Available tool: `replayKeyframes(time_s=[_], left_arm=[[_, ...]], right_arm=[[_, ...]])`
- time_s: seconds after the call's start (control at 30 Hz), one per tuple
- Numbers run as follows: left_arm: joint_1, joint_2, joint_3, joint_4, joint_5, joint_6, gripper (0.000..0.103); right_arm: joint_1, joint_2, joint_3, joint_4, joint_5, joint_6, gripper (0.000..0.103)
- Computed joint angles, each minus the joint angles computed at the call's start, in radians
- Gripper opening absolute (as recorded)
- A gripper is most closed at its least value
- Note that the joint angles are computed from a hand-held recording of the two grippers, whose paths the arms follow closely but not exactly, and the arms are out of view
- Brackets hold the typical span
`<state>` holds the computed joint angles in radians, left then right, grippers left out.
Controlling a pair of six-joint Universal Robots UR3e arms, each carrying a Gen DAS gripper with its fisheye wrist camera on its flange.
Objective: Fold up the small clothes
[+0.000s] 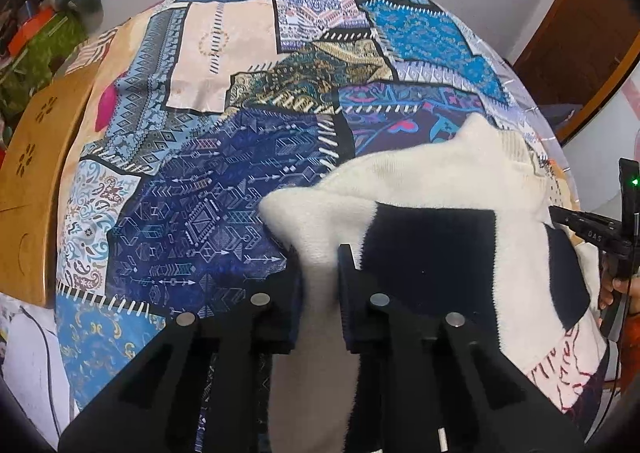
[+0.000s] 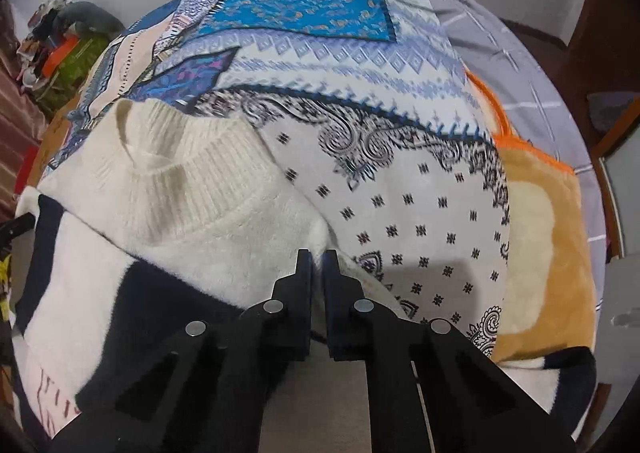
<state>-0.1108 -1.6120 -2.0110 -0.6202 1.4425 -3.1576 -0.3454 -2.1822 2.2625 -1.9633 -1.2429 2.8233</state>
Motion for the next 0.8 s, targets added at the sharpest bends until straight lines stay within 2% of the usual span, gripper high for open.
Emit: replayKeyframes(time_s=[0.2, 0.53, 0.63, 0.8], left_arm=[[0.088, 0.1, -0.071, 0.027, -0.033, 0.052, 0.011], [0.357, 0.229, -0.242, 0.022, -0.107, 0.195, 0.011], [0.435, 0.233, -0.263, 0.004, -0.134, 0.23, 0.011], [0.477, 0.219, -0.251, -0.039, -0.151, 0.26, 0.012]], right_arm=[[0.117, 0.094, -0.087, -0.068, -0.036, 0.099, 0.005], [0.431, 0.402, -0.301, -0.265, -0.142, 0.329, 0.005], [0.498, 0.468, -0.354, -0.297, -0.176, 0.355, 0.005], [0.56, 0.513, -0.395, -0.307, -0.214, 0.369, 0.009]])
